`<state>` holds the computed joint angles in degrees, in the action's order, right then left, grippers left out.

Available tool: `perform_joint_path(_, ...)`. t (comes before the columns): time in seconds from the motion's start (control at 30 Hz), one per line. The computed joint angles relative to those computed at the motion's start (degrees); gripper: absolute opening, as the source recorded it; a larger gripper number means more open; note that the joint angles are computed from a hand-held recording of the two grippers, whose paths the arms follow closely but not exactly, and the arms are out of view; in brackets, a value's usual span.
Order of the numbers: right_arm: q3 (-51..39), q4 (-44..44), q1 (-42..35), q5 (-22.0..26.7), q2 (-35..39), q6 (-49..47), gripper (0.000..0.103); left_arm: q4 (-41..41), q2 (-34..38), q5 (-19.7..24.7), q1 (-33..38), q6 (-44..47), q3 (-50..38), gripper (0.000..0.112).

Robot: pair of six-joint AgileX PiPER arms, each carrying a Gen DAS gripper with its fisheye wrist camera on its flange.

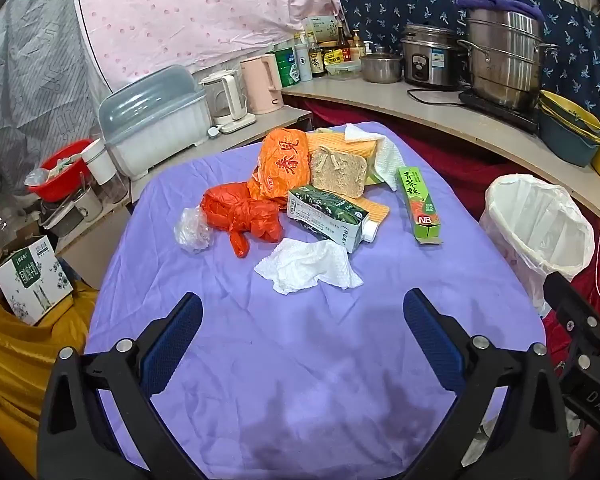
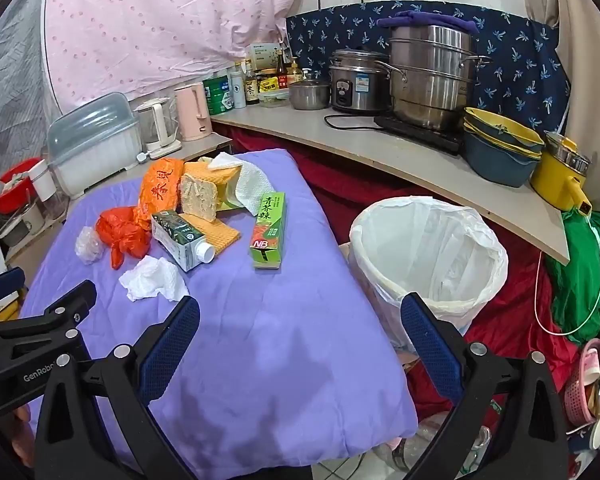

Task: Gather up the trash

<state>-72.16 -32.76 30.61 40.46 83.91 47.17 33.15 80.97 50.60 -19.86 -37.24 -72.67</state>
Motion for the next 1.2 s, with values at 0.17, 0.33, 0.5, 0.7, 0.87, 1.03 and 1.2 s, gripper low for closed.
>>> perform_joint_path(0.17,-1.0,1.6,-1.0,0.6,0.5,-2.0,0.096,-0.7,-0.8,-1.9,1.0,1.6,1.0,0.096)
perform_joint_path(0.33,-3.2,2.8,-1.0,1.5,2.2,-2.8,0.096,-2.1,-2.8,-4.0,2.9,4.6,3.2,0.096)
perform_joint_path(0.5,-1.7,3.3,-1.5,0.3,1.5,-2.3,0.096,1.4,2.3,-1.4,-1.0,0.8,-0.8,0.096)
perform_joint_path(0.7,-0.9,3.2,-1.3,0.5,1.2,-1.9,0.096,1.3,2.9,-0.5,-1.2,0.7,-1.4,0.096)
perform_joint_path(0.87,-0.5,3.0,-1.1,0.6,0.6,-1.7,0.096,0.7,2.5,-0.5,-1.0,1.2,-1.0,0.096)
perform_joint_path(1.03,-0.5,2.5,-0.8,0.9,0.2,-1.2,0.096,0.5,2.3,-0.6,-0.8,1.3,-0.7,0.096)
perform_joint_path(1.2,-0.1,1.4,-0.2,1.2,-0.4,0.0,0.096,0.5,1.8,-1.2,-0.8,1.5,0.1,0.096)
